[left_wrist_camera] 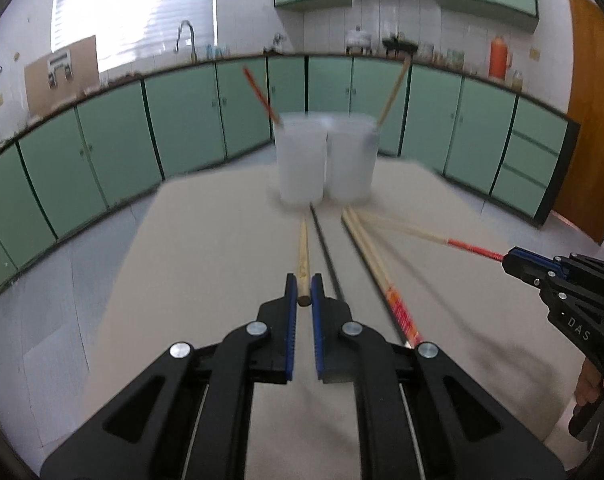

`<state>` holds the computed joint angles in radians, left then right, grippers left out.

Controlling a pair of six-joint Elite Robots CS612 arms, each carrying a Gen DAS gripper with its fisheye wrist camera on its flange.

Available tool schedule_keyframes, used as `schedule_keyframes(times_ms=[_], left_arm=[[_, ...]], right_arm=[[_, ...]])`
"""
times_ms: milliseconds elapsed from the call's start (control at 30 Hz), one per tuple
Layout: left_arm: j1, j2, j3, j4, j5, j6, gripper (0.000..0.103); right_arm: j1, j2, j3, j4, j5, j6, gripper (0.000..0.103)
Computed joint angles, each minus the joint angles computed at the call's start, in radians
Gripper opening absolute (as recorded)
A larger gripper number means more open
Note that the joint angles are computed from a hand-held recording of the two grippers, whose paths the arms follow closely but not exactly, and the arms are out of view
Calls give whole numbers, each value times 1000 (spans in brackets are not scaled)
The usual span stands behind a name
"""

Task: Organize utensils
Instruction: 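Grasp a wooden chopstick with the left tool while the right tool grasps a red chopstick, lift toward holder, then lower both chopsticks into the white holder and open both tools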

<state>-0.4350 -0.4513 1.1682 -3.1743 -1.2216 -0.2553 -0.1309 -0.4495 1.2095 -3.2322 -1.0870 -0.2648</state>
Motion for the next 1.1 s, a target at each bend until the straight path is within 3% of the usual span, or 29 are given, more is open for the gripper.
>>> schedule_keyframes(times_ms=[267, 433, 800, 1100], left_arm=[[1, -23, -20, -96, -14, 69, 6], [2, -21, -54, -98, -32, 93, 6], [15, -27, -82, -85, -102, 84, 6], [19, -19, -141, -112, -94, 139, 6]], right_arm=[[-15, -24, -47, -15, 80, 48, 6], [-18, -31, -87, 21, 118, 52, 6], [-17, -34, -155, 146, 163, -39, 6], [-17, -11, -255, 154, 248, 4, 6]])
